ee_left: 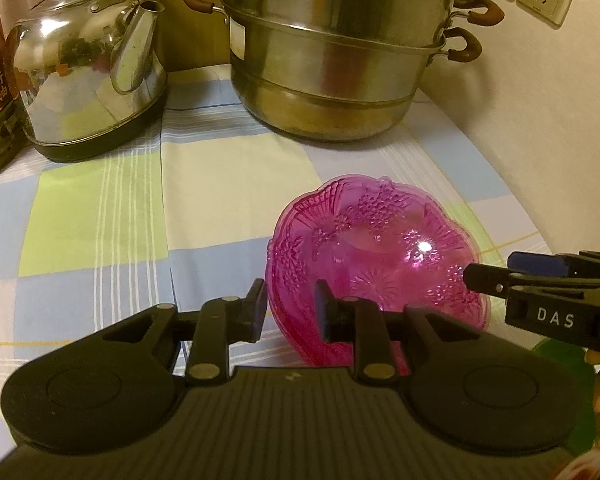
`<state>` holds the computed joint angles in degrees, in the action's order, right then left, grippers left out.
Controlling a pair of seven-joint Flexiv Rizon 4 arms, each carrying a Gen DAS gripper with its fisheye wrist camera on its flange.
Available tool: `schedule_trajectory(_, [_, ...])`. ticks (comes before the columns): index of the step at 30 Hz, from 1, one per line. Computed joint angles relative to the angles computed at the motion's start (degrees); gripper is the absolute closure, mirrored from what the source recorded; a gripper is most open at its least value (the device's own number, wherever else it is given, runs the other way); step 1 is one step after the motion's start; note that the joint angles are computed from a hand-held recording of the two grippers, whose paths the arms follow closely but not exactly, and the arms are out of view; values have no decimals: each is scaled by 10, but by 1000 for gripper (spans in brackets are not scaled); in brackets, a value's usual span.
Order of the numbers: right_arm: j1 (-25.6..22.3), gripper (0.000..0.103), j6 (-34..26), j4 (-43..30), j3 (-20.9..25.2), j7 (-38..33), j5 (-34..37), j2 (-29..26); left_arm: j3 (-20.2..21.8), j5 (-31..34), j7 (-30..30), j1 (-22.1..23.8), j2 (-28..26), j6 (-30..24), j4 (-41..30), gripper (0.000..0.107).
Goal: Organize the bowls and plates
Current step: 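Lower the stacked pink dishes onto the cloth and open the left gripper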
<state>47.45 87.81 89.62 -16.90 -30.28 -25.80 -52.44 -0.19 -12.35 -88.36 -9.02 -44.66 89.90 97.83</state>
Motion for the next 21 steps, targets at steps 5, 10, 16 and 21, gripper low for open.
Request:
schedule_trajectory(5, [11, 50, 4, 19, -8, 4, 1, 16, -10, 0, 0, 6, 19, 11, 24, 85])
schedule_trajectory(10, [33, 50, 14, 53, -28, 20, 7, 42, -13, 2, -2, 6, 47, 23, 56, 85])
schedule_trajectory(16, [68, 50, 30, 104, -52, 32, 16, 81, -25, 6, 1, 11, 90, 44, 108, 85])
schedule_trajectory(21, [121, 50, 49, 153, -96, 39, 25, 112, -34, 7, -4, 13, 129, 64, 157, 85])
